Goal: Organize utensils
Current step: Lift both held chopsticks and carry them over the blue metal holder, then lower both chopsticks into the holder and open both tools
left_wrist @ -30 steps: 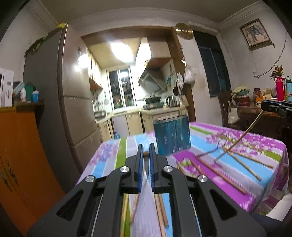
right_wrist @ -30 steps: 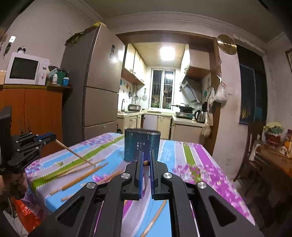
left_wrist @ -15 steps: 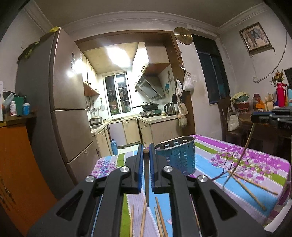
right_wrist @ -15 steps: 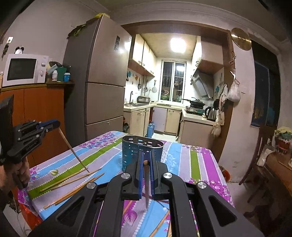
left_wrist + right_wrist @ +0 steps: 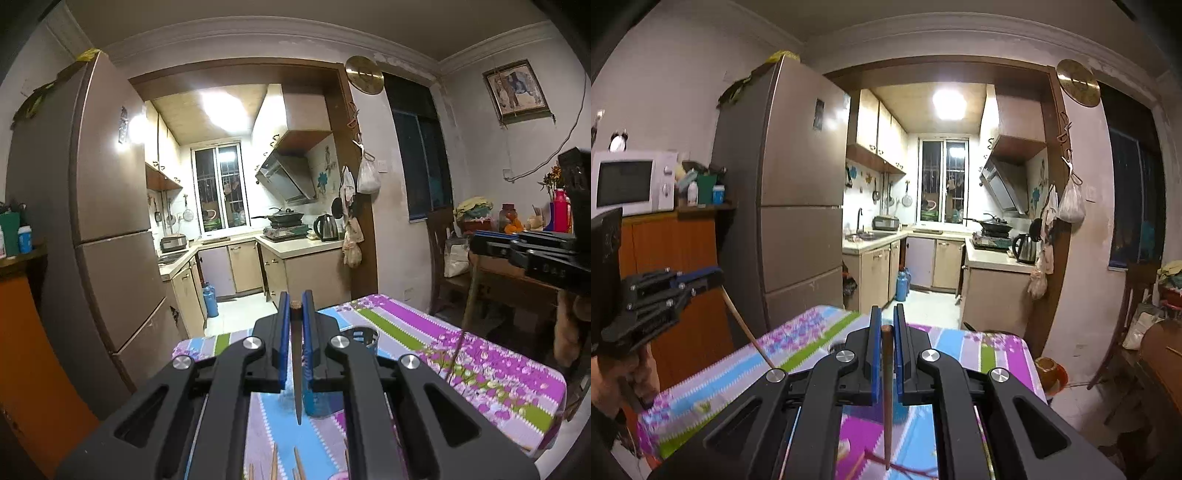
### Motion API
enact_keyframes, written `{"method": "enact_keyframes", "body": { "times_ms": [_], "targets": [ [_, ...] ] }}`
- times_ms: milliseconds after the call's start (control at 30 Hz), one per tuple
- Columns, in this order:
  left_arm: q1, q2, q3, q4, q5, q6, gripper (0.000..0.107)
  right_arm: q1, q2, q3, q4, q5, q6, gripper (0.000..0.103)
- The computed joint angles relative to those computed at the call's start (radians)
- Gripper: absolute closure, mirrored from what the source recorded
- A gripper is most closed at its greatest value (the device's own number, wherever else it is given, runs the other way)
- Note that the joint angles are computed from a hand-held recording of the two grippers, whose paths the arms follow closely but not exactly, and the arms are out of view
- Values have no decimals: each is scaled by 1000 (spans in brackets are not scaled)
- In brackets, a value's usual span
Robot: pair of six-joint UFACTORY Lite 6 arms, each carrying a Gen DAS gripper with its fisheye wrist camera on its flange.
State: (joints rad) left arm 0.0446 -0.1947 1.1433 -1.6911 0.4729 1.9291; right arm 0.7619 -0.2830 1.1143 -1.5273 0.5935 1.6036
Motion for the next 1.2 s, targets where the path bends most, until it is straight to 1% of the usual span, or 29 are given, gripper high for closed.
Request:
{"method": "enact_keyframes", "body": {
  "times_ms": [100,200,300,433,567,600,667,700,733,833,867,967,1033,1133,1200],
  "targets": [
    [-48,61,107,102,-49,-117,102,-73,67,116,33,-77,-54,95],
    [-74,109,199,187,-75,-217,102,-142,172,284,116,-135,-169,95],
    [-92,170,320,308,-85,-360,102,-185,269,438,216,-159,-291,95],
    [-109,291,528,498,-74,-595,102,-250,434,705,456,-182,-545,95],
    [-145,407,713,681,-71,-801,102,-295,621,995,709,-145,-811,95],
    [-157,439,757,732,-74,-849,102,-301,655,1045,749,-135,-849,95],
    [-174,488,821,814,-70,-929,102,-315,768,1217,869,-88,-975,95],
    [-184,512,848,855,-72,-966,102,-319,803,1267,902,-73,-1007,95],
    [-190,532,869,886,-70,-996,102,-327,866,1359,957,-44,-1061,95],
    [-201,596,934,964,-56,-1074,102,-335,1011,1564,1044,26,-1148,96],
    [-203,612,937,968,-58,-1078,102,-335,1040,1594,1053,35,-1154,96],
    [-201,685,1007,1013,-42,-1126,102,-349,1083,1607,1085,30,-1165,95],
    [-196,712,1014,999,-41,-1116,102,-362,1042,1494,1071,-25,-1125,95],
    [-191,749,1023,991,-42,-1108,102,-391,1026,1418,1095,-72,-1102,95],
    [-194,780,1051,1017,-40,-1134,102,-415,1035,1397,1137,-93,-1111,95]
  ]
}}
